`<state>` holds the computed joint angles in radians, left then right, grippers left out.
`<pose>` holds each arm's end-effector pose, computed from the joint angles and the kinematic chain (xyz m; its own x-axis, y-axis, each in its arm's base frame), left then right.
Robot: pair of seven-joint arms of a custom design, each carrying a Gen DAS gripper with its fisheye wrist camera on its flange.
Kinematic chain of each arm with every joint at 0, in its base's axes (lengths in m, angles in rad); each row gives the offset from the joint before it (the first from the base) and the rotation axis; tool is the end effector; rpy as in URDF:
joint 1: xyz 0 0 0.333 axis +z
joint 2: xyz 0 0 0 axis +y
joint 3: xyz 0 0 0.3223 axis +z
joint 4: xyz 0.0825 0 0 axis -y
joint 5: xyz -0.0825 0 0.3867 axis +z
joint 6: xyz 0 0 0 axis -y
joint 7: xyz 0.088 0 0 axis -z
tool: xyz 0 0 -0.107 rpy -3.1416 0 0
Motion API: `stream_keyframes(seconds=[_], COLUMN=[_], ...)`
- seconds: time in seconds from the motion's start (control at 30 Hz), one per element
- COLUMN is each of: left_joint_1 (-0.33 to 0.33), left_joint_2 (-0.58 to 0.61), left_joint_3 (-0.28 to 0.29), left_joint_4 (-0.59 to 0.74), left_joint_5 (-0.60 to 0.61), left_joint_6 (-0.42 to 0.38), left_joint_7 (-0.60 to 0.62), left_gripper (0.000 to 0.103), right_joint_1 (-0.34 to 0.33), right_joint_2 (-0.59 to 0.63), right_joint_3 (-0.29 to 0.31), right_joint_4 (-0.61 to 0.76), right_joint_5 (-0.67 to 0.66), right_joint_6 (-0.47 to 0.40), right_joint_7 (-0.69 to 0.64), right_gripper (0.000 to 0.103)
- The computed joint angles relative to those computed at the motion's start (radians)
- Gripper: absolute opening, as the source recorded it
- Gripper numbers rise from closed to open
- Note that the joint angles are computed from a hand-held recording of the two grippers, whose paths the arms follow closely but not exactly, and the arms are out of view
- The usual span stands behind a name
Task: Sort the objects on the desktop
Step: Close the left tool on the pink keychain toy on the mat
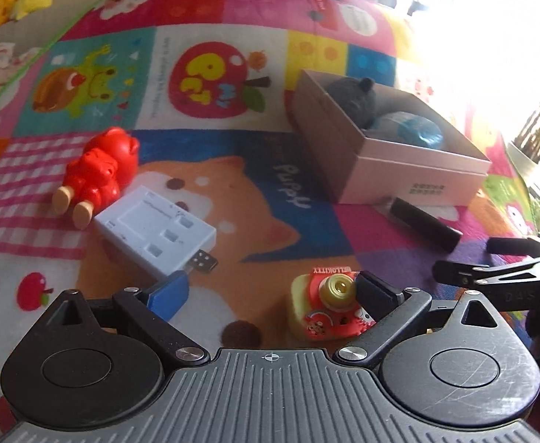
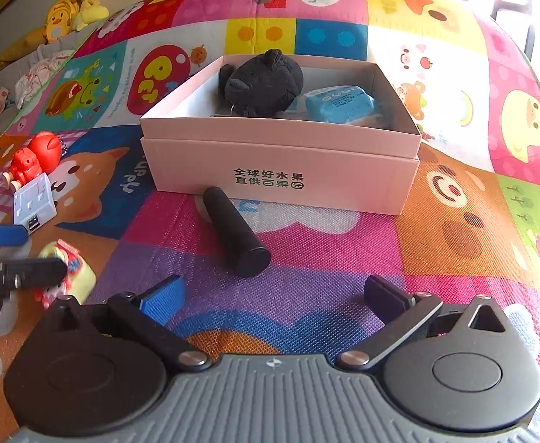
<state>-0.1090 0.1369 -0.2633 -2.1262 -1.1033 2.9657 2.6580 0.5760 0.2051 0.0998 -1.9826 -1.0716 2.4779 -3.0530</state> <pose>0.5713 -0.1537 0.4047 -0.4538 -0.8783 0.1505 -0.6611 0.2186 -0.7177 0.4861 0.3903 0.3972 -0.1930 -0.9808 -0.0286 -0.6897 0.1564 -0.7070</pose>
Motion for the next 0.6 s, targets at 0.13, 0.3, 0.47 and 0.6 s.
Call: stream_keyframes(seconds=[0.13,0.3,0.47,0.6], left_joint_1=[0.009,0.003,0.004,0.002], left_joint_2=[-0.001,-0.004,-0.010,-0.027], left_joint_3=[0.003,-0.003,-0.002,0.002], left_joint_4=[-0.001,-0.007,-0.010,-0.022], left_joint_5=[-0.023,-0.069,-0.138,-0.247], left_joint_6=[-0.010,0.008,-0.002,-0.017], left_joint_7=[-0.004,0.039,0.116,0.242], left_gripper=[0.100,0.102,0.102,0.103], right_joint_1=[0.014,0.085,0.056,0.040], right_joint_2=[0.015,0.084,0.031,0.056], right_joint_3=[-0.002,-0.007,-0.001,-0.001], right_joint_4=[0.030,0.143,0.068,0.094], right_joint_5=[0.008,-0.039,-0.116,-0.131], right_joint_6=[-0.107,-0.426,-0.238,-0.151], right_joint_7=[0.004,0.044,0.097,0.056], right_gripper=[0.103,0.102,0.102,0.102])
